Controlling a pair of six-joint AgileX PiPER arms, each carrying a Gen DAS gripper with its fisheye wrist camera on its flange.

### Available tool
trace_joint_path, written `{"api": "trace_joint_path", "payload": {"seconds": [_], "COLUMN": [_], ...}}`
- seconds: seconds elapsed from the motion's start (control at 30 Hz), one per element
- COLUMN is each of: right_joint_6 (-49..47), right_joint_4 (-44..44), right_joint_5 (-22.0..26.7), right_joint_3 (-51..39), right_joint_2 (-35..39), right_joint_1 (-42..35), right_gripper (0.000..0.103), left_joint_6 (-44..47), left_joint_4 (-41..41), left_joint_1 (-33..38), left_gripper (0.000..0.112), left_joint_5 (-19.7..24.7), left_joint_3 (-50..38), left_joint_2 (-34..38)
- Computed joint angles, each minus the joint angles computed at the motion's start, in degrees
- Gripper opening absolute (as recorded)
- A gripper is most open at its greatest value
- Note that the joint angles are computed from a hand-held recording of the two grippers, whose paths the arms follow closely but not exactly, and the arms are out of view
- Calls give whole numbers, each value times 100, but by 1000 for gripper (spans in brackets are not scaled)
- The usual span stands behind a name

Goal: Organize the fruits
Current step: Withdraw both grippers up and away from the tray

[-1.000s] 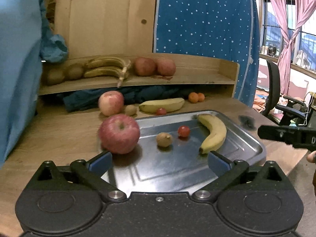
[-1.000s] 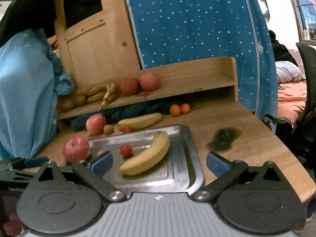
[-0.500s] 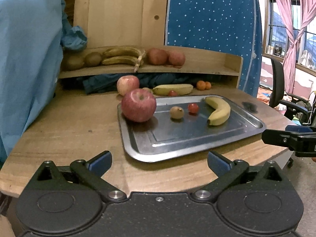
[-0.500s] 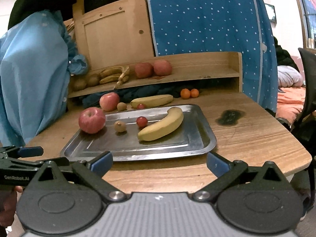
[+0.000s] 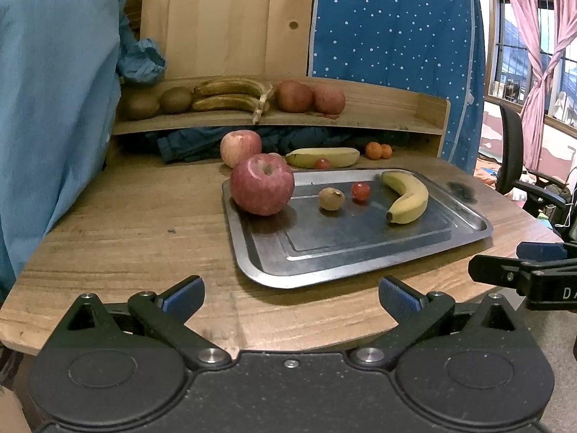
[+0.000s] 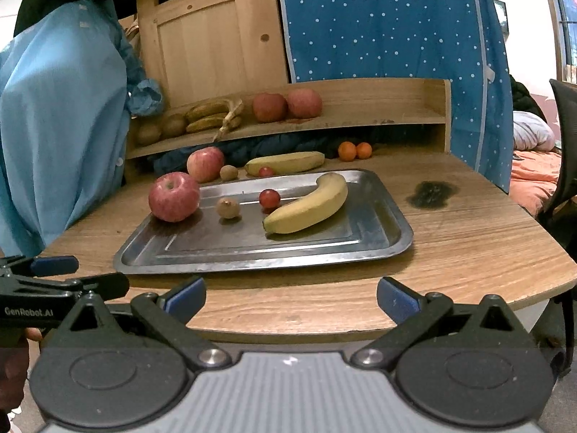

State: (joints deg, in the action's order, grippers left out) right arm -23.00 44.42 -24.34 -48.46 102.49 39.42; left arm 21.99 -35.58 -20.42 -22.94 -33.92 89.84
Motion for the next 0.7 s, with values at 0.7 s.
{"api": "trace_joint_path", "payload": {"seconds": [0.7], "right_joint_6": [-1057], "right_joint_4": [771], "right_joint_5": [511], "right_joint_3": [-698], "right_joint_2": [186], "right_joint_1": [-158], "right_gripper": [103], "left_joint_6": [682], "left_joint_4": [-125], "left_joint_1": [493], "left_gripper": [102], "left_joint_5": [629], "left_joint_3": [-745], "left_joint_2": [59]}}
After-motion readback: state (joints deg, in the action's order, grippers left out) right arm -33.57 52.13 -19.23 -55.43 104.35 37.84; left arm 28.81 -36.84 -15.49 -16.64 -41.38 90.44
